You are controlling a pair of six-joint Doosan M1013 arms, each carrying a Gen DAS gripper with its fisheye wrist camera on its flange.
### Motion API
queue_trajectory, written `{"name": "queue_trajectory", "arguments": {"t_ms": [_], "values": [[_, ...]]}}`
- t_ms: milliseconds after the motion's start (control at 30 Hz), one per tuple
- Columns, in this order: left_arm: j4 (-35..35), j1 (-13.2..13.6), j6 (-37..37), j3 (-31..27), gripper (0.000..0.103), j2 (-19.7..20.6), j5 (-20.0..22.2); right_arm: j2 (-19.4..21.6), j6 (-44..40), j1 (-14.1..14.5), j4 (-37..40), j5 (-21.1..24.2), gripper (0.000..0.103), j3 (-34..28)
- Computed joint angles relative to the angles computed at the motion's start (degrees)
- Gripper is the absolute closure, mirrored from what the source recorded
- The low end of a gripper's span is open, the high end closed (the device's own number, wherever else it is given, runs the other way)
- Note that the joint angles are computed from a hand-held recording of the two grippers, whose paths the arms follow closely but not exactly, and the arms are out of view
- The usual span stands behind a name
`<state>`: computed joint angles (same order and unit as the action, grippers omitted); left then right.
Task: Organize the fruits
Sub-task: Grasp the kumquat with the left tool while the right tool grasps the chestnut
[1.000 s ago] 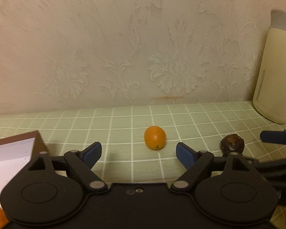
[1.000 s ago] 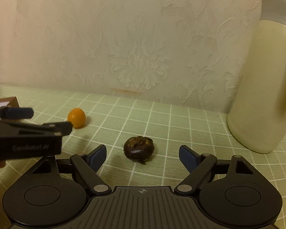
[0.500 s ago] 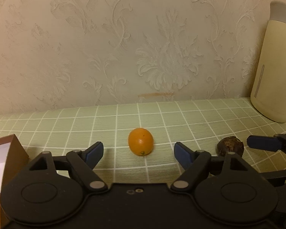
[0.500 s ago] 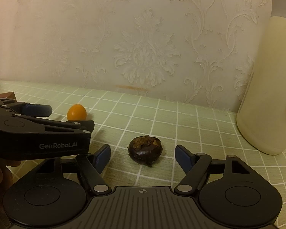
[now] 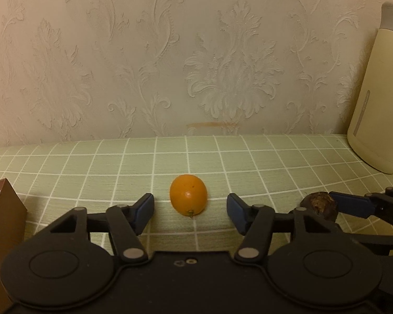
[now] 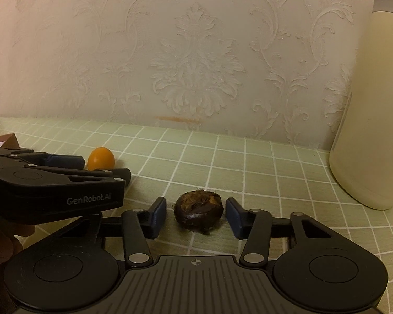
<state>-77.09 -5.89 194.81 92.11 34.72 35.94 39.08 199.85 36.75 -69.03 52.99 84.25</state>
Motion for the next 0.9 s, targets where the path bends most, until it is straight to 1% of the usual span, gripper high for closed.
{"name": "queue_trajectory", "arguments": {"t_ms": [33,67,100,167,333,533,900], "values": [[-0.3,0.0,0.5,0.1,0.063,0.0,0.0,0.1,-0.1,0.0,0.0,0.2,0.060,-0.1],[-0.7,0.0,1.2,0.1,0.079,0.0,0.3,0.2,0.0,0.0,-0.1,0.5,0.063,-0.3],[-1.1,-0.1,2.1,0.2,0.083,-0.1,-0.1,0.2,0.2,-0.1,-0.1,0.5,0.064,-0.3],[-1.6,-0.3,3.1,0.6,0.084,-0.3,-0.7,0.2,0.4,-0.2,0.1,0.4,0.064,-0.3],[-2.1,0.1,3.3,1.0,0.084,-0.5,-0.2,0.3,0.3,-0.2,0.3,0.6,0.064,-0.5],[-1.5,0.7,3.4,2.5,0.084,-1.8,-0.1,-0.1,0.1,0.2,0.6,1.3,0.064,-0.2],[-1.8,2.6,5.8,6.5,0.084,-5.4,0.5,-1.5,0.4,2.4,1.2,3.4,0.064,1.2]]}}
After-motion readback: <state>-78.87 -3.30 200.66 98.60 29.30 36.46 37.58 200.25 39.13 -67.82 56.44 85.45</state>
